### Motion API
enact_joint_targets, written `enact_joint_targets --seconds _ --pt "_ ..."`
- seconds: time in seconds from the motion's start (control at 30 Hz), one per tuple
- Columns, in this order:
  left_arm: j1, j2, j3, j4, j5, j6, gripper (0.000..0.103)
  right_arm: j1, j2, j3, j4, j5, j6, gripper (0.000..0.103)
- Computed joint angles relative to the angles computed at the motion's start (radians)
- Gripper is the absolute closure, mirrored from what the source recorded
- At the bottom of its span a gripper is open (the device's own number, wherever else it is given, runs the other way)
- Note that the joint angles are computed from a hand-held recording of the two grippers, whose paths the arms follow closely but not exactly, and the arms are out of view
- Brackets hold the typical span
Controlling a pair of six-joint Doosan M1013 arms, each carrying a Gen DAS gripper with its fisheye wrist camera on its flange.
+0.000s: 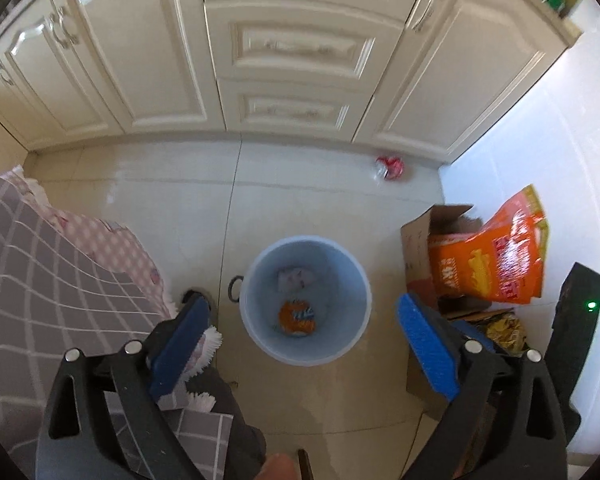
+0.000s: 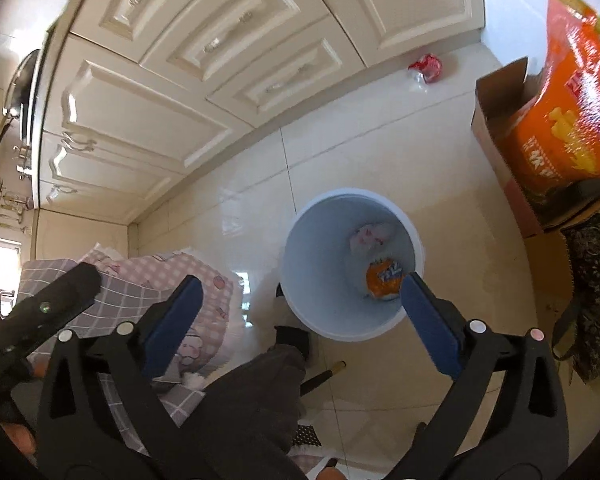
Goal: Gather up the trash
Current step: 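Move both open tools back over the table trash pile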
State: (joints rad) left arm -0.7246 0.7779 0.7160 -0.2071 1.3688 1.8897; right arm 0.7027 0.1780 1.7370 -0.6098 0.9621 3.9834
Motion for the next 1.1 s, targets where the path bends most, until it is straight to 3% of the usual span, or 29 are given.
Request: enact_joint_targets --seconds 0.3,0.6,0.83,1.1 --pt "0.056 -0.113 0.069 -0.111 -0.075 0.078 0.010 0.057 0.025 -0.170 -0.093 0.213 -0.074 0.006" --pt "0.143 -0.240 0.164 -0.245 -0.215 0.174 0.010 0.100 0.117 -0.430 -0.209 0.376 -0.290 0.006" --pt "0.228 -0.303 0.198 -0.329 -0.288 0.220 0.010 0.115 0.209 -0.624 -0.278 0.397 -0.446 0.006" --pt "0.318 -0.352 0.234 -0.384 -0.378 0.231 0.010 0.117 0.335 -0.871 -0.304 0.359 -0.658 0.006"
